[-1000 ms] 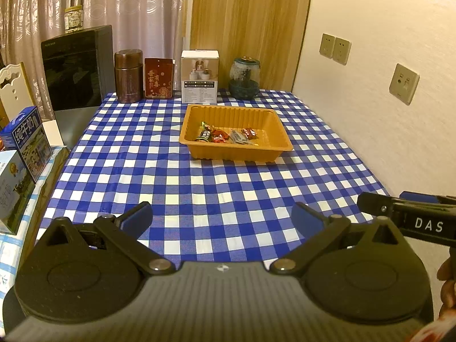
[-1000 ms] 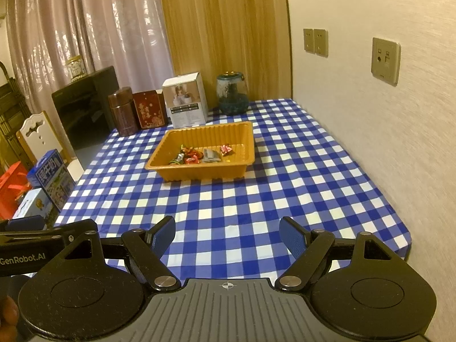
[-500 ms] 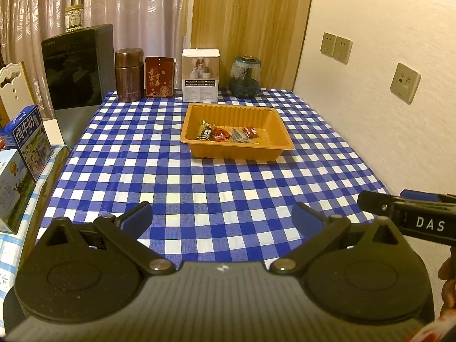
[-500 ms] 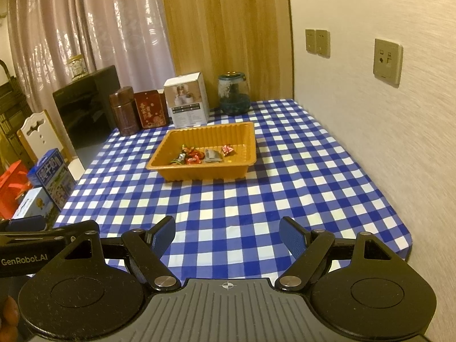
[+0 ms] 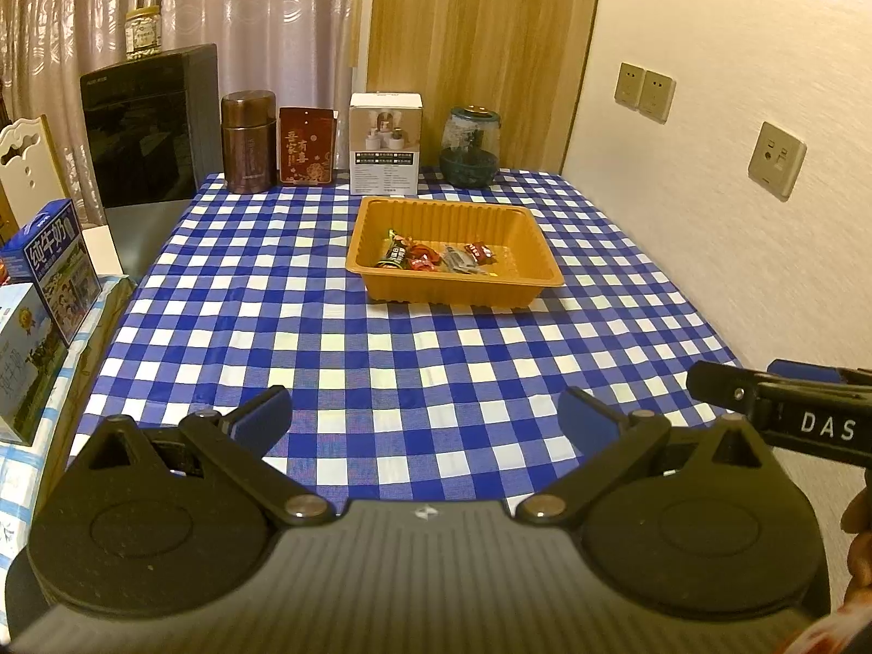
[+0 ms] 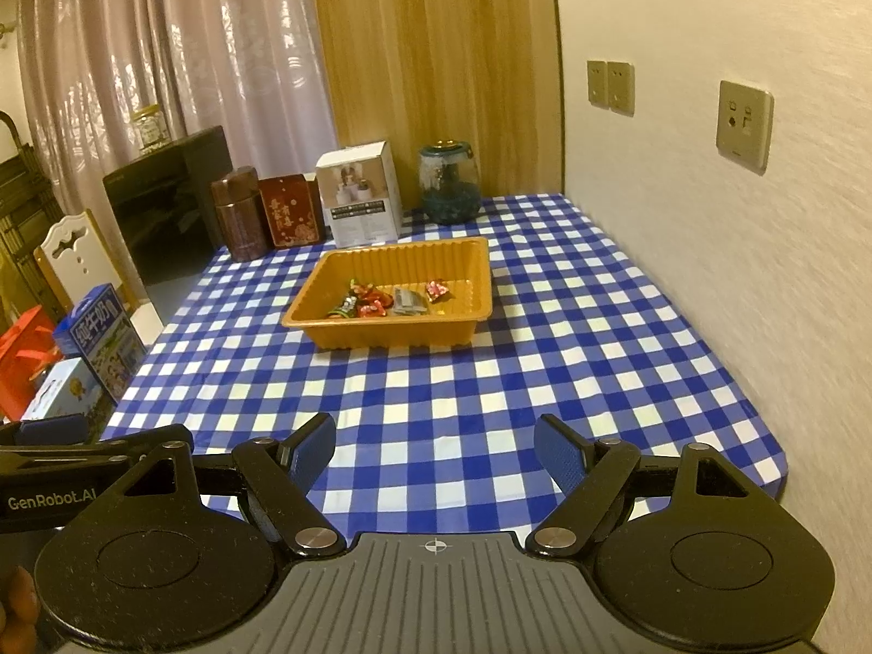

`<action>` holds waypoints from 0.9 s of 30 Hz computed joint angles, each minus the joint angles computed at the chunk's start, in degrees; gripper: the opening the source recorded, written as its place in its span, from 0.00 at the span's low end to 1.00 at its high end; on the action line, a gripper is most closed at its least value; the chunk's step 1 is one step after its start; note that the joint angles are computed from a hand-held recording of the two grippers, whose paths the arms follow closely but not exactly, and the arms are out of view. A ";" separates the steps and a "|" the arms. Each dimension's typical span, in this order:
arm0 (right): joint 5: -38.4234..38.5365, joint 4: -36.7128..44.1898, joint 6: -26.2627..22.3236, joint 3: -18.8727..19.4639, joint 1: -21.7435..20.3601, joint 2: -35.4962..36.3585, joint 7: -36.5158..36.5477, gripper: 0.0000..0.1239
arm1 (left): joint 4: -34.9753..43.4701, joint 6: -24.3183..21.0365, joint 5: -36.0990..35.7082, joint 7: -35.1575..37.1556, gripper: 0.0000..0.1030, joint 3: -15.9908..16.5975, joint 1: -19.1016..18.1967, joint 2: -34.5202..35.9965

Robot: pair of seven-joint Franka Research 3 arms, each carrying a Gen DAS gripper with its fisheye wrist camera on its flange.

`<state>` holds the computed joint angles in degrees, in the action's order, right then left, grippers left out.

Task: Organize snacks

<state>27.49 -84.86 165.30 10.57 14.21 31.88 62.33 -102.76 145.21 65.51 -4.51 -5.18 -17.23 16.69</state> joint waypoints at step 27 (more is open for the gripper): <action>-0.17 -0.51 0.20 -0.12 0.30 -0.24 0.28 0.64 | -0.37 0.37 0.57 -1.15 1.00 0.15 -0.02 0.11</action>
